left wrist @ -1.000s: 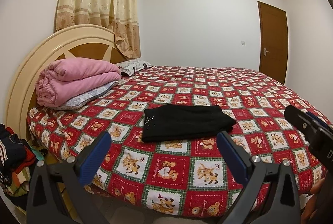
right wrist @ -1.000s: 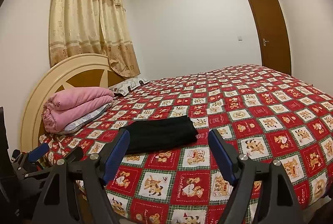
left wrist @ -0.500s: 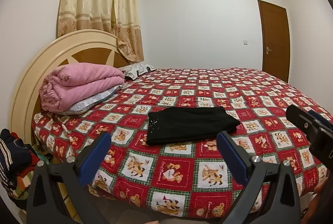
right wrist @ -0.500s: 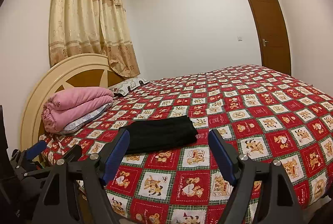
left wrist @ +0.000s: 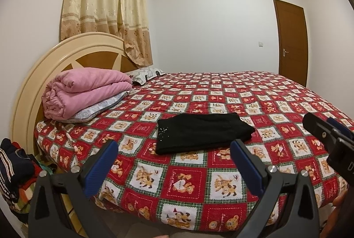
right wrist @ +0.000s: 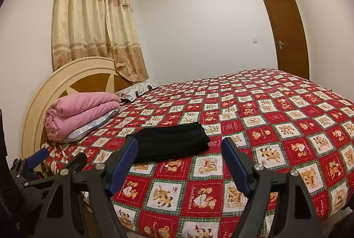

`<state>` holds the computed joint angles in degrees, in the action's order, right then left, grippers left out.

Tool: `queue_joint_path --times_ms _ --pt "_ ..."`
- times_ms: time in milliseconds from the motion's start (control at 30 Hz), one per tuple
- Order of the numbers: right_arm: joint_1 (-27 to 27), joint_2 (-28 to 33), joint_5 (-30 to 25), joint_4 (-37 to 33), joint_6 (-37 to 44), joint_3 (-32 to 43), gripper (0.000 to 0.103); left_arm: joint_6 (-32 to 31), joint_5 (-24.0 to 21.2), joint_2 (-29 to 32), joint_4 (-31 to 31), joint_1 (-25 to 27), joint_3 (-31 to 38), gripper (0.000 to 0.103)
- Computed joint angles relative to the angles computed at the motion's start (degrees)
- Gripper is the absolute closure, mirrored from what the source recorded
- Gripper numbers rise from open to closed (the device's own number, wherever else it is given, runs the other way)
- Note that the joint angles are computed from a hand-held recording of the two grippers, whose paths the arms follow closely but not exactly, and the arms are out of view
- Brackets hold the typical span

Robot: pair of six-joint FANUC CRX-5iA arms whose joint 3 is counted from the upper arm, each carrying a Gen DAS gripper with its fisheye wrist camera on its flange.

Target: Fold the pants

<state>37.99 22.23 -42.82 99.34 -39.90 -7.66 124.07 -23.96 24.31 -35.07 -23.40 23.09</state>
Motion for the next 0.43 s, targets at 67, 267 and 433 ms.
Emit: queue_joint_path --times_ms 67,267,433 --pt "0.03 0.02 -0.03 -0.11 0.12 0.03 0.024 0.08 -0.16 0.01 -0.18 -0.04 0.11 0.0" --pt "-0.03 -0.12 0.08 -0.45 0.13 -0.16 0.024 -2.57 1.36 -0.16 2.97 0.73 -0.86 0.0" --pt "-0.07 -0.16 0.08 -0.39 0.05 -0.22 0.024 -1.64 -0.33 0.25 0.84 0.05 0.25 0.0"
